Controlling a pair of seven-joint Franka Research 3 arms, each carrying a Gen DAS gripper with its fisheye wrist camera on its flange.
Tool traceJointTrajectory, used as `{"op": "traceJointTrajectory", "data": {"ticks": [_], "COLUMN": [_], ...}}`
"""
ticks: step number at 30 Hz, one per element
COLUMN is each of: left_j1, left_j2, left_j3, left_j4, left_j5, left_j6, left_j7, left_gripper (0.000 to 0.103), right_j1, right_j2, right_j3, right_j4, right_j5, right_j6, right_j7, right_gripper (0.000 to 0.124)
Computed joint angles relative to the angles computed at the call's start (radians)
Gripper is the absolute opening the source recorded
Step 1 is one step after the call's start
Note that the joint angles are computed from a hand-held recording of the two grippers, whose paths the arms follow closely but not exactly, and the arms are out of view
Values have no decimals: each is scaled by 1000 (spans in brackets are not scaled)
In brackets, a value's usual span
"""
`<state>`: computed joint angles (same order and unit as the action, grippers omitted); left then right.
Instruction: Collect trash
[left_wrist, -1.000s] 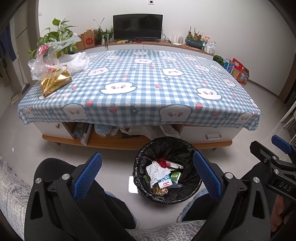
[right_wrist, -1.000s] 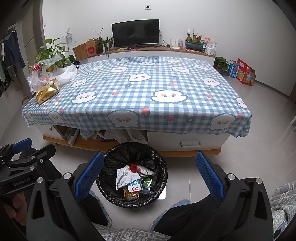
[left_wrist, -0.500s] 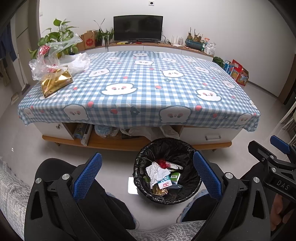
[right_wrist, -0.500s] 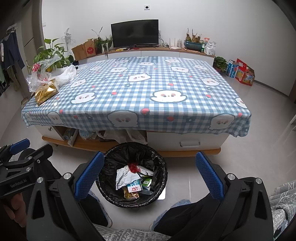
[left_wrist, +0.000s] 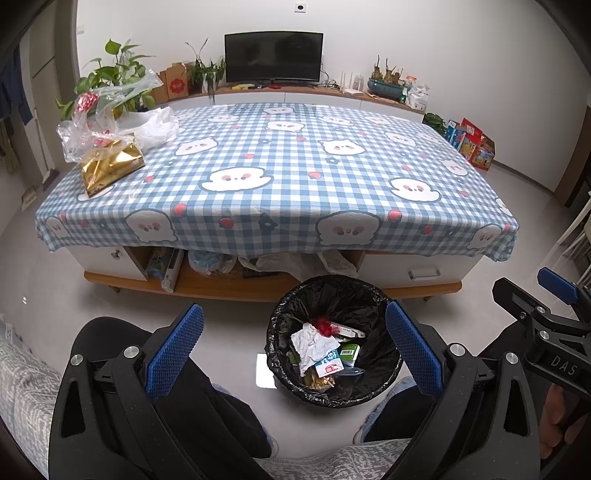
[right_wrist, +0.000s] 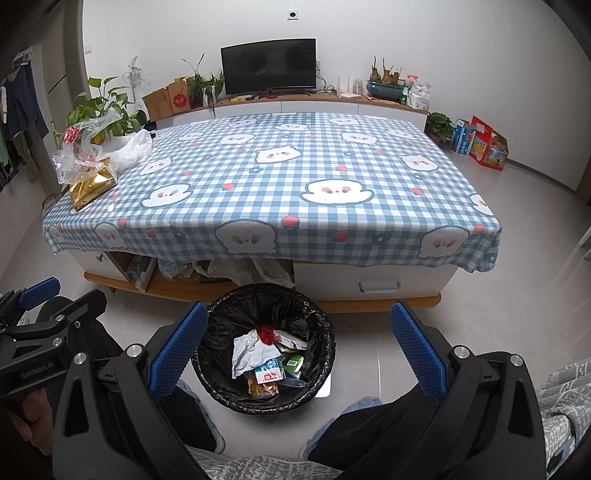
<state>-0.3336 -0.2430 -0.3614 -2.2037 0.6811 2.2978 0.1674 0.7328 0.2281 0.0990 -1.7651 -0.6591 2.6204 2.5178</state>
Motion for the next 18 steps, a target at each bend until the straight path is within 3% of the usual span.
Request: {"op": "traceJointTrajectory", "data": {"ticks": [18], "left_j1": [-2], "left_j2": [20], "left_j3": [-5], "left_j4": [13], "left_j5": [40], "left_j6": [22], "left_j7": [-1], "left_gripper": [97], "right_j1": [4], "right_j2": [2], "right_j3": [0], "right_j4": [7], "right_j5": [-1], "right_j6": [-3], "right_j7": [7], "right_gripper": [95]}}
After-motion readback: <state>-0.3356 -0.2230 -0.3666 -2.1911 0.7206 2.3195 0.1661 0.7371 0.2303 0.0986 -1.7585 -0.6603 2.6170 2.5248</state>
